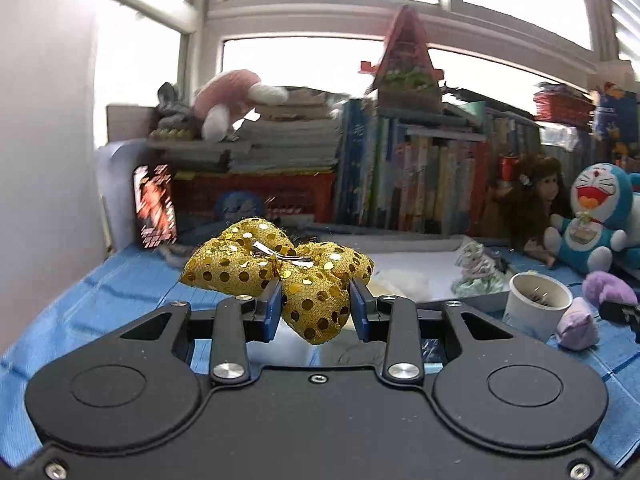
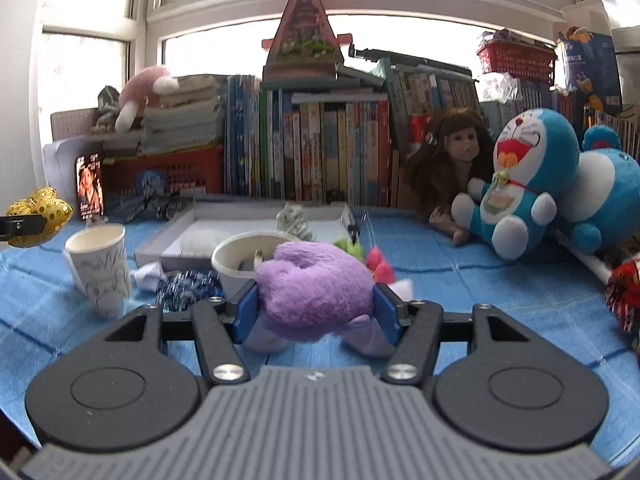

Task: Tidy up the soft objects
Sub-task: 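Carry gold bow with left gripper while right gripper carries purple plush over tray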

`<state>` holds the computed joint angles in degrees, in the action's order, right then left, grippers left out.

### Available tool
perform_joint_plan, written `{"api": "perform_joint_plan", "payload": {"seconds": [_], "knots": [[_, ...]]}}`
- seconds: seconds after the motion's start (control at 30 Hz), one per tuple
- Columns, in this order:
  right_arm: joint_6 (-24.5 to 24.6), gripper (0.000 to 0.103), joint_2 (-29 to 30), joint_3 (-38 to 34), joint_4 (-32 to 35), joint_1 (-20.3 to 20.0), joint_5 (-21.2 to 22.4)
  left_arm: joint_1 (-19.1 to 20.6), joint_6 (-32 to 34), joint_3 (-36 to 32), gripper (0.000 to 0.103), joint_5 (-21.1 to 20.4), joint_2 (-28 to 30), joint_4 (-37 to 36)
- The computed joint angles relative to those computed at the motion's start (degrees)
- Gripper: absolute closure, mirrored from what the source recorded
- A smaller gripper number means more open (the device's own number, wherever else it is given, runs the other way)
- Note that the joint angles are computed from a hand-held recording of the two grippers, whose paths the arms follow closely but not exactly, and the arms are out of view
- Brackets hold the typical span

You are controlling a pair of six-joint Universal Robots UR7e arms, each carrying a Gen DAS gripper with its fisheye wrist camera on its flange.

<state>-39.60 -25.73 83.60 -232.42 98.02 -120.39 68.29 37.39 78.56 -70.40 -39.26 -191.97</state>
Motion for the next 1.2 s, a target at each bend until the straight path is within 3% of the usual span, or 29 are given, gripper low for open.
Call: {"api": "perform_joint_plan", "payload": {"seconds": [0.4, 0.83, 1.03, 1.2], "knots": [[3.09, 0.04, -2.2, -3.29, 6.93, -0.25, 2.63, -1.1, -3.94, -10.18, 0.07, -5.73, 2.39, 14.08], [9.05, 0.04, -2.5, -12.46, 20.01, -0.62, 3.07, -2.74, -2.29, -26.89, 0.07, -6.31, 10.63, 26.44], [11.64, 0.04, -1.12, -18.32, 26.76, -0.8, 2.48, -2.67, -4.84, -38.84, 0.07, -7.36, 15.87, 38.64], [17.18, 0.04, -0.66, -22.8, 35.17, -1.44, 2.76, -2.4, -8.19, -54.35, 0.07, -7.41, 23.32, 50.07]]}}
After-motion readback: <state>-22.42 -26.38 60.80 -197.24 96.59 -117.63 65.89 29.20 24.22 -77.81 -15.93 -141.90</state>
